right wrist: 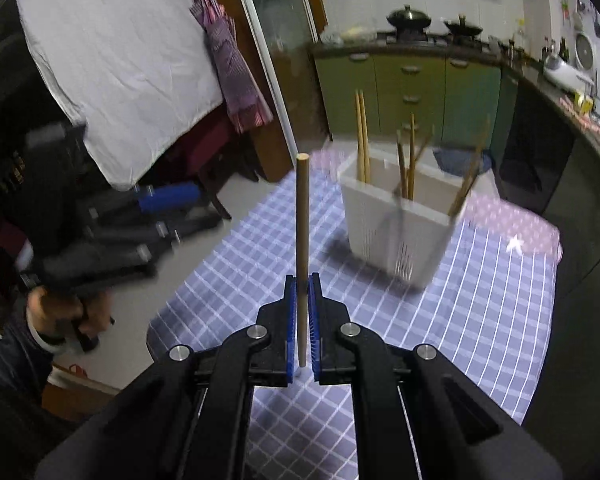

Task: Organize utensils
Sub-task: 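Lower the chopstick into the white caddy and open the right tool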

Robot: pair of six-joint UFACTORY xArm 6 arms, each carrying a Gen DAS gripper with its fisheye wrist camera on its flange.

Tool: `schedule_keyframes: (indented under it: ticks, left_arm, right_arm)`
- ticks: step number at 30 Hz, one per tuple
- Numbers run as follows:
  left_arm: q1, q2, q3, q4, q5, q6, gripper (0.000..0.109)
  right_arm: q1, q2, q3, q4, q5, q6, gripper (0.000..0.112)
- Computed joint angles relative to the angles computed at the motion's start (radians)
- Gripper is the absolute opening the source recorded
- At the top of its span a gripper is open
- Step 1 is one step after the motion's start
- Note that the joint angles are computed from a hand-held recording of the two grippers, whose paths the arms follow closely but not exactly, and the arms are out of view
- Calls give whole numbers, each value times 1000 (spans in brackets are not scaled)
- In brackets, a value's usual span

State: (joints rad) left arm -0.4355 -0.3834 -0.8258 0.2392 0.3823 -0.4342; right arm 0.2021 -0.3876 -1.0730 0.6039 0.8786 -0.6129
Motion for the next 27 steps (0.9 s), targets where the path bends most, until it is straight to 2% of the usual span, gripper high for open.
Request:
schedule_keyframes:
  ticks: [4,10,12,15,17,23,27]
  left_arm:
    - [6,5,-2,-7,2,11,56]
    - [11,20,-7,-23,9,29,56]
    - [13,25,-7,-30,5,32,56]
    - [13,32,-7,-23,0,28,56]
    - [9,34,-4,-21,-3,28,56]
    - [3,39,6,23,-11,-5,57]
    - [-6,33,22,61,-23,-41,58]
  right_arm:
    - [1,46,-112,15,-28,11,7]
    - [5,187,-348,15,-98,69,7]
    - [13,250,-426,-23,-131,107,7]
    - [38,342,-505,-151,-208,191,7]
    - [42,409,-566,-197,-181,233,7]
    - [60,506,-575,-295,-185,292,7]
    - [67,517,-538,-315,-197,294,8]
